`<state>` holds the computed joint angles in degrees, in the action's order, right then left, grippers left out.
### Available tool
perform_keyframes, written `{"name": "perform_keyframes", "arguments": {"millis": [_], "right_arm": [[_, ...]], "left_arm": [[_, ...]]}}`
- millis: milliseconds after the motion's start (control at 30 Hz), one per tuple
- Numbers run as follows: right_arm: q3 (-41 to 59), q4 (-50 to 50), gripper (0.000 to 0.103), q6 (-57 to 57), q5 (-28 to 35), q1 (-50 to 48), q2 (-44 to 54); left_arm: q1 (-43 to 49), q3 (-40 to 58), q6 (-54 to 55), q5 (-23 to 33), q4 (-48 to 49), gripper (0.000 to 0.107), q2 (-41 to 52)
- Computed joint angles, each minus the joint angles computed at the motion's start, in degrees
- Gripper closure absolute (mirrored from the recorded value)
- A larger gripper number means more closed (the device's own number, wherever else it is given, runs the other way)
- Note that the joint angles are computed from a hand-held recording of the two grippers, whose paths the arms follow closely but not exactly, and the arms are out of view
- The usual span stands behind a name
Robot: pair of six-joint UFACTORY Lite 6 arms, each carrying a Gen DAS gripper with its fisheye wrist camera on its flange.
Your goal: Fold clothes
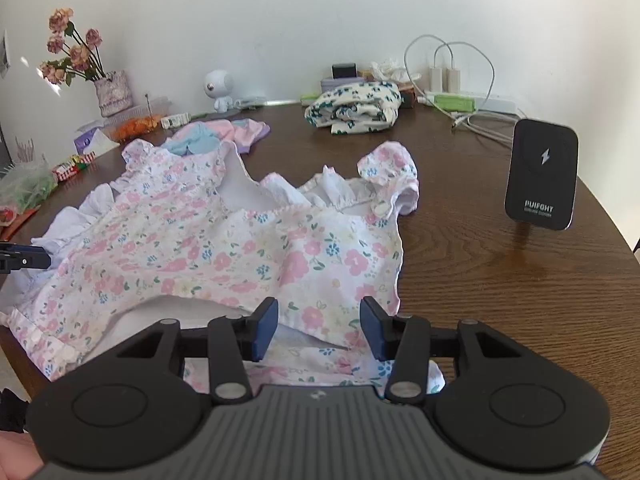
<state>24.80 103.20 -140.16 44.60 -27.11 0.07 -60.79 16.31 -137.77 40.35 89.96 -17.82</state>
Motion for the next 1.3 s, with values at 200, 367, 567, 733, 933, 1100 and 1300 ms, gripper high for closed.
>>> {"name": "perform_keyframes", "arguments": {"millis": [200,367,567,733,933,1100,1300], "right_arm": [[-5.6,-12.91,0.0,3.15,11.79,-11.91,-14.58],[-9.0,-23.37,0.0,3.97,14.96,-18.73,-22.66],[-12.84,-27.93,0.0,0.4,15.29,-24.62,-24.36],[-14.9,-28.97,0.0,-4.8,14.35,-28.03,-25.47],[-19.23,-26.78,0.0,-11.51,10.63,-27.57,-31.74],[-22.28,-20.82,0.001,-15.52,5.32,-20.52,-35.21],[-24.09,-16.94,0.013,-16.55,-2.33,-10.48,-39.87]], "left_arm": [[-17.79,-1.16,10.48,18.27,-14.0,0.014,-10.31],[-32.86,1.37,12.07,26.48,-21.49,0.011,-6.5],[-40.73,6.17,7.7,25.62,-24.1,0.009,4.15],[-42.62,9.61,11.14,25.38,-27.37,0.009,9.91],[-44.83,13.06,17.17,28.78,-32.91,0.013,14.88],[-45.1,14.59,22.39,29.25,-37.88,0.022,17.0],[-42.09,14.13,30.46,29.28,-41.28,0.04,16.59]]}}
